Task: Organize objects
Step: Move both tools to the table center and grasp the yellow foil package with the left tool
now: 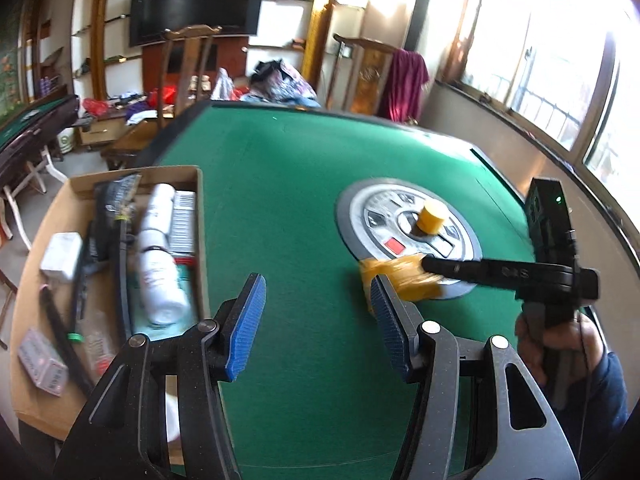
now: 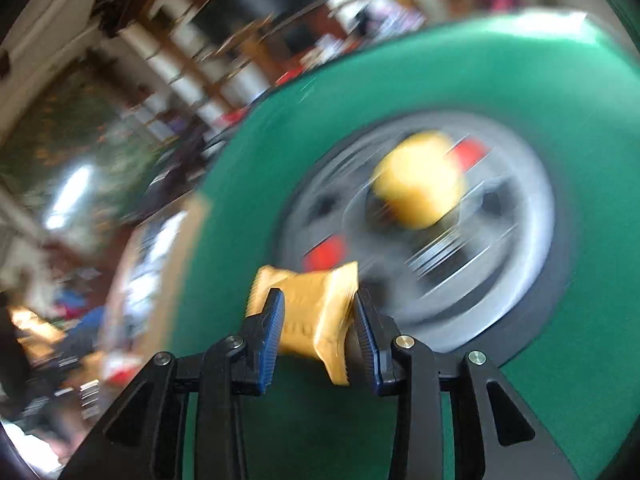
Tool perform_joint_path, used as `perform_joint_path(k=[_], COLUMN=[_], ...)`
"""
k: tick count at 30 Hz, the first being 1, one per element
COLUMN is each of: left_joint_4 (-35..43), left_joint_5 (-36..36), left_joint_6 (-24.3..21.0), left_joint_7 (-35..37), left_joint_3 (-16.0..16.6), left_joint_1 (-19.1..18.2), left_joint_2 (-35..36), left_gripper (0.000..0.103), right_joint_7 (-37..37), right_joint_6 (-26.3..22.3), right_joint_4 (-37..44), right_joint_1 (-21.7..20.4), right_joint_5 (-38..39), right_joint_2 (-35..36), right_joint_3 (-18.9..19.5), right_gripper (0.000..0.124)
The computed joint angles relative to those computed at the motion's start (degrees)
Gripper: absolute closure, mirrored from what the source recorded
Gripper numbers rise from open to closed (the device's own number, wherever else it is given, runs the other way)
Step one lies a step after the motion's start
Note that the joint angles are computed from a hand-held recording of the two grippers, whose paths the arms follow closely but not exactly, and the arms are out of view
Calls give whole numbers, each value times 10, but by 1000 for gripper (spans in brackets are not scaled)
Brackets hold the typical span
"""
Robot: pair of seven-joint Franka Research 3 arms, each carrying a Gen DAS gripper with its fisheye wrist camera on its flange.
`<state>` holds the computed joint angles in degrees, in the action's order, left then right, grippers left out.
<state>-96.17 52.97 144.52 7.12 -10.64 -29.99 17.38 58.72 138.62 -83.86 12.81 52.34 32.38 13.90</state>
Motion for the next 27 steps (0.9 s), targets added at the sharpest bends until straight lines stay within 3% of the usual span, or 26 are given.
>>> perform_joint_path(k=[2, 5, 6, 9, 16, 19, 21, 27], left_joint_4=[24, 48, 54, 87, 185, 251, 318, 401], left_joint_5=[-20, -72, -88, -155, -283, -303, -305, -303], left_joint_6=[-4, 3, 7, 10, -31, -76, -135, -190], left_joint_7=[31, 80, 89, 136, 207, 230, 248, 254], left_joint_3=[-6, -13, -13, -19, -21, -14, -3, 24], left_joint_1=[2, 8, 9, 16, 19, 5, -13, -42], left_joint_2=[19, 43, 50, 82, 151, 189, 225, 279], left_gripper=[48, 46, 41, 37, 37, 37, 37, 35], right_joint_7=[-17, 7, 10, 8, -6, 3, 0, 3], right_joint_6=[-1, 81, 93, 110, 128, 129, 140, 197], right_joint_4=[-7, -43, -50, -61, -53, -43, -47, -65], right_joint_1=[-4, 24, 23, 10, 0, 0, -3, 6], right_joint_5=[10, -23, -24, -1, 31, 34, 44, 41], right_joint_2=[-8, -33, -37, -43, -41, -34, -37, -50], right_joint_3=[6, -18, -17, -5, 4, 5, 8, -1], right_gripper=[88, 84, 84, 84, 84, 84, 84, 84])
